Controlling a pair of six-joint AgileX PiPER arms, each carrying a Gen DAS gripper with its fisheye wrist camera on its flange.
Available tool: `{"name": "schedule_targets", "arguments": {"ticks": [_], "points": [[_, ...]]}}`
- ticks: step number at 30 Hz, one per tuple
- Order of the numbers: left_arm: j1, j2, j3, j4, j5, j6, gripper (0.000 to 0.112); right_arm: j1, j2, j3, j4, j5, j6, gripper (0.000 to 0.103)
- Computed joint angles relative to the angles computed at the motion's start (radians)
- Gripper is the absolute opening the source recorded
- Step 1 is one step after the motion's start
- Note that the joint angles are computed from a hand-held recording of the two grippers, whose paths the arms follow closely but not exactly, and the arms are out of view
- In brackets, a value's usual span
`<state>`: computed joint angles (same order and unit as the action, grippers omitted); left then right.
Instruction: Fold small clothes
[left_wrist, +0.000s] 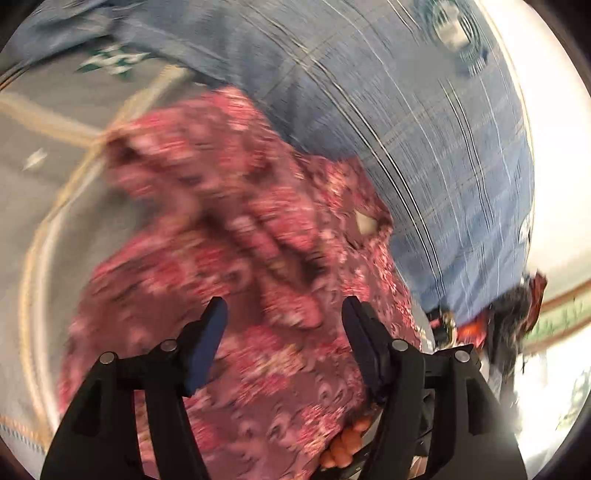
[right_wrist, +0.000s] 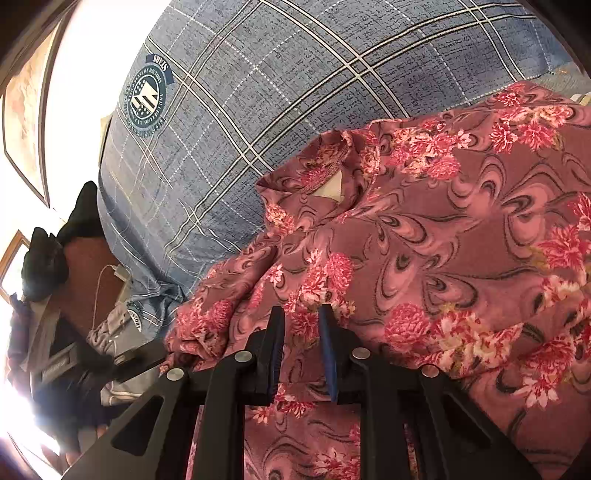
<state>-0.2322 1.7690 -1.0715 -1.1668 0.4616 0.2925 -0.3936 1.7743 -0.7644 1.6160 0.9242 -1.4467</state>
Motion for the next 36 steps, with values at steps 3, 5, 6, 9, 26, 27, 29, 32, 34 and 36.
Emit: {"name": "schedule_targets", "arguments": {"ticks": [3,5,6,9,26,27,29,32,34,36], "points": [[0.046,0.0,0.071,-0.152,0.009,0.127,0.063,0.01,-0.013,-0.005,-0.021,-0.022,0.028,0.02],[0.083,0.015,0.083,-0.262,0.049,0.245,0.063,0.059,-0.058,-0.03,-0.108,-0.11,0.123,0.024],[0.1,0.011,0.094,-0.301,0.059,0.274,0.063,0.1,-0.094,-0.049,-0.184,-0.164,0.184,0.027],[0.115,0.026,0.08,-0.306,0.083,0.267,0.063,0.191,-0.175,-0.063,-0.255,-0.218,0.205,0.043],[0.286,0.092,0.143,-0.462,0.372,0.402,0.062,0.608,-0.1,-0.263,-0.719,-0.569,0.602,0.014],[0.287,0.093,0.139,-0.455,0.373,0.399,0.062,0.595,-0.102,-0.27,-0.707,-0.552,0.604,0.014],[0.283,0.092,0.132,-0.442,0.366,0.39,0.062,0.544,-0.127,-0.26,-0.581,-0.495,0.529,0.013],[0.275,0.074,0.135,-0.411,0.345,0.372,0.062,0.416,-0.179,-0.223,-0.388,-0.34,0.451,0.013],[0.261,0.067,0.131,-0.394,0.323,0.358,0.062,0.325,-0.207,-0.199,-0.325,-0.255,0.45,0.013],[0.25,0.068,0.123,-0.381,0.309,0.348,0.062,0.225,-0.218,-0.183,-0.322,-0.195,0.49,0.013]]}}
